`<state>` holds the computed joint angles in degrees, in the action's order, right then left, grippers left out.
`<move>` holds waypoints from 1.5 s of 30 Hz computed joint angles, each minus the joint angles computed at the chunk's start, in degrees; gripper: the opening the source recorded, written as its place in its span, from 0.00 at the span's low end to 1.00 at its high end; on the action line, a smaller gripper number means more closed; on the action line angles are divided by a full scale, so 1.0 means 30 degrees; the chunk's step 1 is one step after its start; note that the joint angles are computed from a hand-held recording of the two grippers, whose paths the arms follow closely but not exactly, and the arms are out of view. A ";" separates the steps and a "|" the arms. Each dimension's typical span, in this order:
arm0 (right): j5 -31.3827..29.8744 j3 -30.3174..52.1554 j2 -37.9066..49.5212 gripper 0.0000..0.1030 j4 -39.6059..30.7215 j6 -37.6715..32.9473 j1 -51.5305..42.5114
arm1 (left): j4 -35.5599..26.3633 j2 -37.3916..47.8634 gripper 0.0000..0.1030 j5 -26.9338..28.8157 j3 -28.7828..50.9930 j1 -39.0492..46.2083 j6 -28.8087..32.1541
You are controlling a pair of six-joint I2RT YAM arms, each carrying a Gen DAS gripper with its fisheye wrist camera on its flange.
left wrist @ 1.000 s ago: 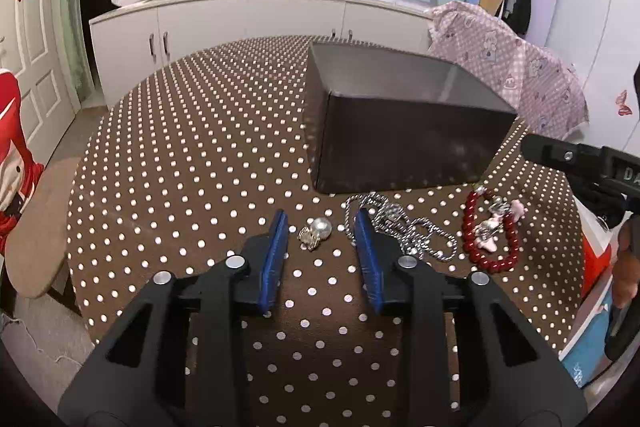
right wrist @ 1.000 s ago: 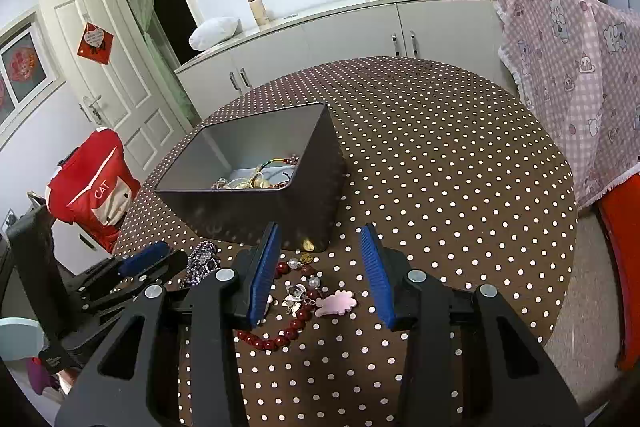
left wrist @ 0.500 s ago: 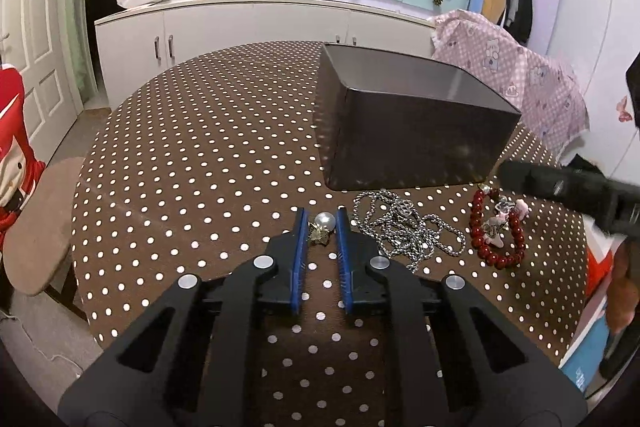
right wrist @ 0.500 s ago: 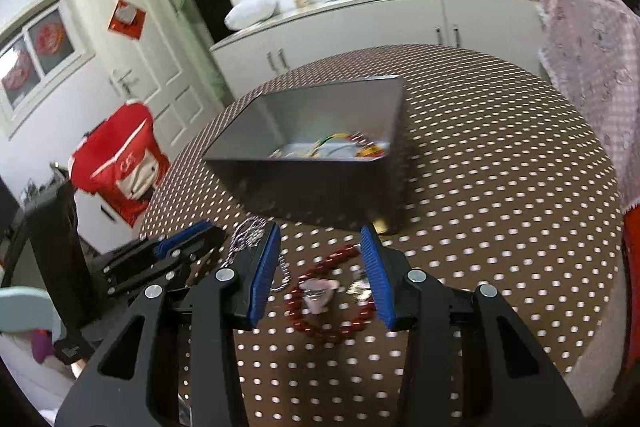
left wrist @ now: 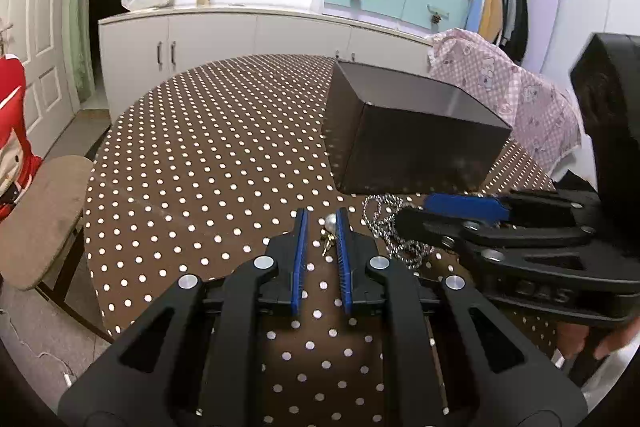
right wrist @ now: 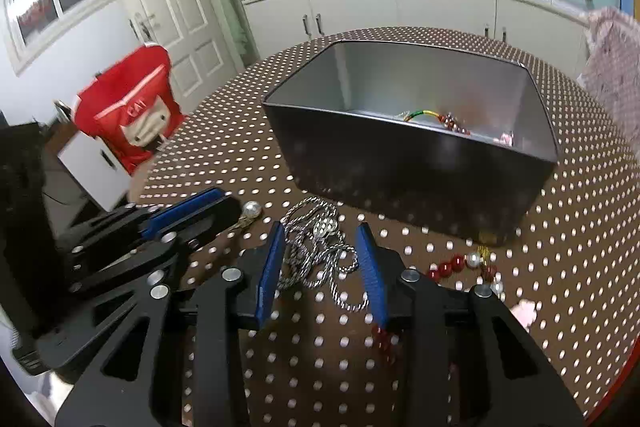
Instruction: Organize jewelry
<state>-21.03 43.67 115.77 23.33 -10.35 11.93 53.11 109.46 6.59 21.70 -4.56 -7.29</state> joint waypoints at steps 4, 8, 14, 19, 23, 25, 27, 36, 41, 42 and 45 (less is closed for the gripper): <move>0.0537 0.0077 0.0453 0.19 0.0818 -0.0609 0.0409 | 0.0029 0.0239 0.15 0.0415 0.0026 0.0128 0.0407; 0.0339 0.0076 0.0564 0.14 0.0948 -0.0802 0.0438 | -0.1004 0.0076 0.33 0.0632 0.0462 0.0024 0.0952; -0.0087 -0.0289 0.0246 0.13 0.0931 -0.0422 -0.0221 | -0.1937 0.0076 0.37 0.0319 0.1158 -0.0400 0.1210; -0.0680 -0.0976 -0.0367 0.13 0.1242 -0.0536 -0.0782 | -0.2524 0.0301 0.14 -0.1614 0.1810 -0.1079 0.1169; -0.0941 -0.1299 -0.0880 0.13 0.1376 -0.0363 -0.1154 | -0.2355 0.0088 0.11 -0.1676 0.1492 -0.0806 0.0406; -0.1185 -0.1373 -0.1102 0.13 0.1388 -0.0300 -0.1374 | -0.1984 0.0083 0.11 -0.1976 0.1259 -0.0845 0.0245; -0.1349 -0.1419 -0.1325 0.13 0.1434 -0.0118 -0.1543 | -0.2012 0.0002 0.11 -0.2031 0.1190 -0.0816 0.0122; -0.1876 -0.2164 -0.2579 0.13 0.1997 0.0043 -0.2153 | -0.1934 -0.0906 0.11 -0.2076 0.0778 -0.0912 0.0159; -0.2216 -0.2392 -0.3314 0.13 0.2118 0.0046 -0.2615 | -0.1975 -0.1745 0.11 -0.1907 0.0585 -0.0957 0.0295; -0.2340 -0.2458 -0.3534 0.13 0.2145 0.0075 -0.2716 | -0.1889 -0.1882 0.11 -0.1928 0.0549 -0.0983 0.0277; -0.2515 -0.2576 -0.3924 0.13 0.2272 0.0148 -0.2955 | -0.1945 -0.2359 0.11 -0.1760 0.0597 -0.1053 0.0229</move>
<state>-28.58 35.95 104.00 30.14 -9.90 3.07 47.28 102.38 1.31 23.49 -7.72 -6.61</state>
